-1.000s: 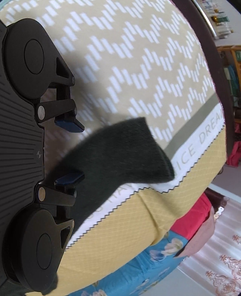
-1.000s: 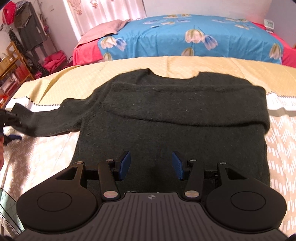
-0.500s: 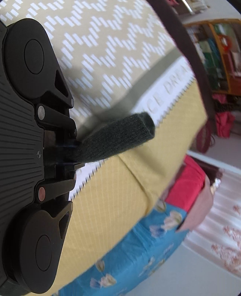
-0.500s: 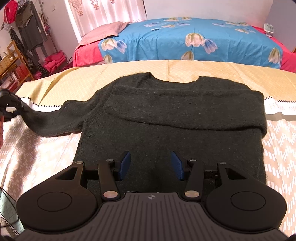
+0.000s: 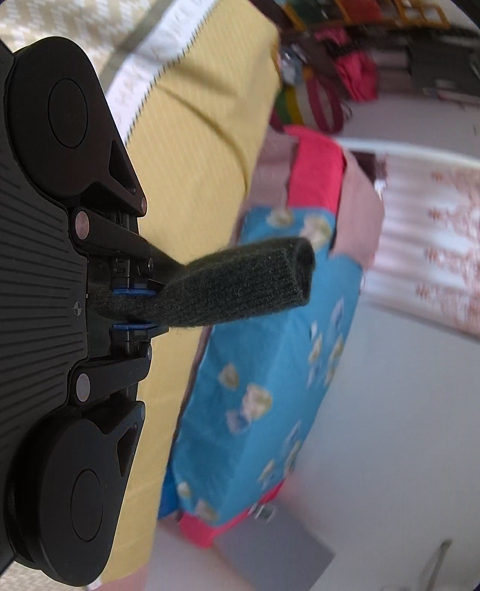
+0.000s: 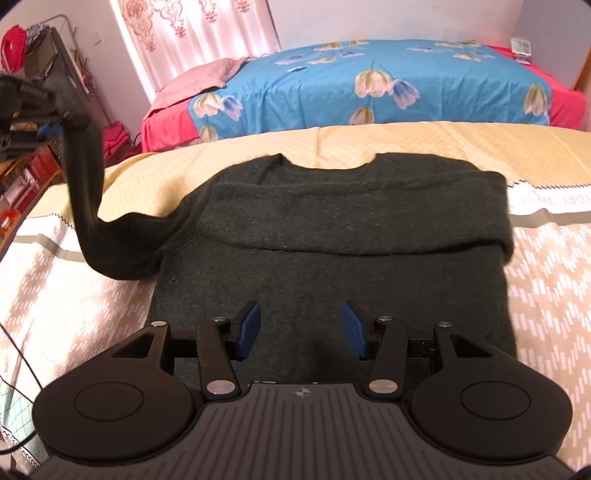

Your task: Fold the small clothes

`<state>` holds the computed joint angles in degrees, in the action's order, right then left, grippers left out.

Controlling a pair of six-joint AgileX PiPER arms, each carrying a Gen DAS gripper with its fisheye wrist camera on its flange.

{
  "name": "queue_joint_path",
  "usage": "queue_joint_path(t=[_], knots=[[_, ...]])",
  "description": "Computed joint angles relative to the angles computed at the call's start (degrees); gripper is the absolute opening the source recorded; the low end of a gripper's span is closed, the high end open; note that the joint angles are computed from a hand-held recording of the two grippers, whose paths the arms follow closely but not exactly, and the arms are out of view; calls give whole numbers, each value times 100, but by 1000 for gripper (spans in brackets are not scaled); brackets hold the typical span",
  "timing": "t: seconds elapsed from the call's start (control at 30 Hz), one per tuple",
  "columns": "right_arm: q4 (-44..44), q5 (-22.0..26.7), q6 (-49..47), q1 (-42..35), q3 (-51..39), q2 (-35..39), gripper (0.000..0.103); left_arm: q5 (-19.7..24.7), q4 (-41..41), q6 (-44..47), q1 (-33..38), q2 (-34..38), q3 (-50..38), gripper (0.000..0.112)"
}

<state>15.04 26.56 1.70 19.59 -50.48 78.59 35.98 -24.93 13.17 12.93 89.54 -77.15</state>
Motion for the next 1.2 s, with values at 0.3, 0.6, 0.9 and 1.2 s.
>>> queue_joint_path(t=[0.3, 0.6, 0.9, 1.2], knots=[[837, 143, -927, -968, 520, -401, 55, -5, 750, -718, -1963, 495, -135, 75], [2216, 326, -2435, -1826, 545, -84, 62, -2, 1009, -647, -2298, -272, 1394, 103], [2572, 143, -2393, -1560, -904, 1648, 70, 601, 1877, -1354, -1194, -1118, 2655, 103], [1211, 14, -348, -960, -1642, 2559, 15, 710, 1639, -968, -338, -1504, 3066, 103]])
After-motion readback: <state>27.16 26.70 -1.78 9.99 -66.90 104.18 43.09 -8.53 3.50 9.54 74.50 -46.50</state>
